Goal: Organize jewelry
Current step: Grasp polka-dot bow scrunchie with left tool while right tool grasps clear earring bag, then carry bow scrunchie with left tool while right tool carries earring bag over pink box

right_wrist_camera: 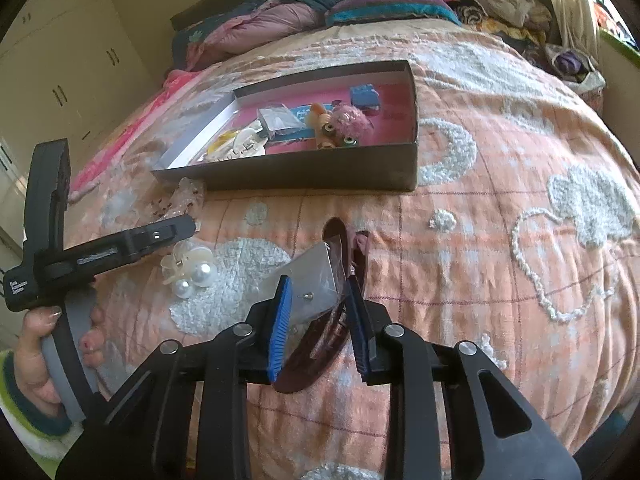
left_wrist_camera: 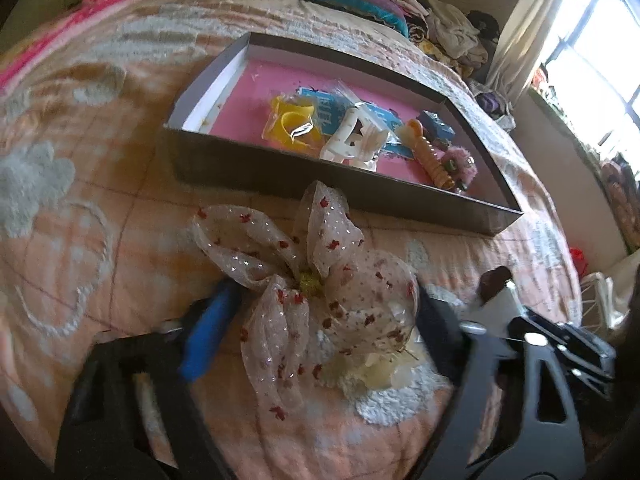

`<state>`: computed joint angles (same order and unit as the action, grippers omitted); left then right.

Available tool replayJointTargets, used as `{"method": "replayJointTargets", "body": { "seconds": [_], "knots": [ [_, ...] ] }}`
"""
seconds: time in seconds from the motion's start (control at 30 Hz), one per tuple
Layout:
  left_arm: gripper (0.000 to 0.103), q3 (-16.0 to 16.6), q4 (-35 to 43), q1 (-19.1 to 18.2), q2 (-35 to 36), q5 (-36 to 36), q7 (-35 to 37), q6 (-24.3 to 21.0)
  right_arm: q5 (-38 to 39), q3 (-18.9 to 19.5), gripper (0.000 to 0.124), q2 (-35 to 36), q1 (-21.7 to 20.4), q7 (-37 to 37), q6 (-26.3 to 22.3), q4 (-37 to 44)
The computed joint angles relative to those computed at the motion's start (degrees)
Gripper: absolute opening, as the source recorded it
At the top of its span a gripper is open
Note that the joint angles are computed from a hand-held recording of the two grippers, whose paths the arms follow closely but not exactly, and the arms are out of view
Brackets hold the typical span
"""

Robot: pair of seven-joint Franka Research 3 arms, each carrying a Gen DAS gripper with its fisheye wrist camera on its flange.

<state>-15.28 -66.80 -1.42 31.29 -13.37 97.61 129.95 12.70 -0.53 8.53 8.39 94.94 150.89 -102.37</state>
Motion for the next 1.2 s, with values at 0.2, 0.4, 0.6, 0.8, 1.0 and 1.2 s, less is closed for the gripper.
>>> {"method": "replayJointTargets", "body": {
  "seconds": [0.2, 0.4, 0.6, 0.8, 1.0, 1.2],
  "knots": [
    [0.026, -0.5, -2.04, 0.52, -1.78, -0.15, 2.78, 1.39, -2.11, -0.02, 0.017, -1.1, 0.27, -0.12, 1.03, -0.63],
    [0.021, -1.21, -5.34, 1.17, -4.43, -2.39, 6.77, 3.78, -0.18, 0.77, 0.015, -2.64, 0.47, -3.18, 2.02, -1.43],
    [0.02, -1.09, -8.73, 1.98, -7.52, -5.17, 8.93, 6.1, 0.07, 1.14, 0.015, -3.88, 1.15, -4.8, 3.06, -1.56],
    [0.02, -0.4, -10.02, 2.81, -9.46, -7.57, 9.34, 8.36, 1.21, 1.59, 0.015, -4.27, 1.68, -7.0, 3.7, -0.67],
    [0.02, 0.23, -8.54, 3.18, -9.34, -8.16, 8.2, 8.57, 1.69, 1.8, 0.015, -3.47, 2.12, -8.63, 3.63, 1.63],
    [0.021, 0.36, -6.46, 3.3, -8.62, -7.9, 6.95, 8.49, 2.74, 1.93, 0.015, -1.72, 2.24, -10.36, 3.36, 5.14]
  ]
}}
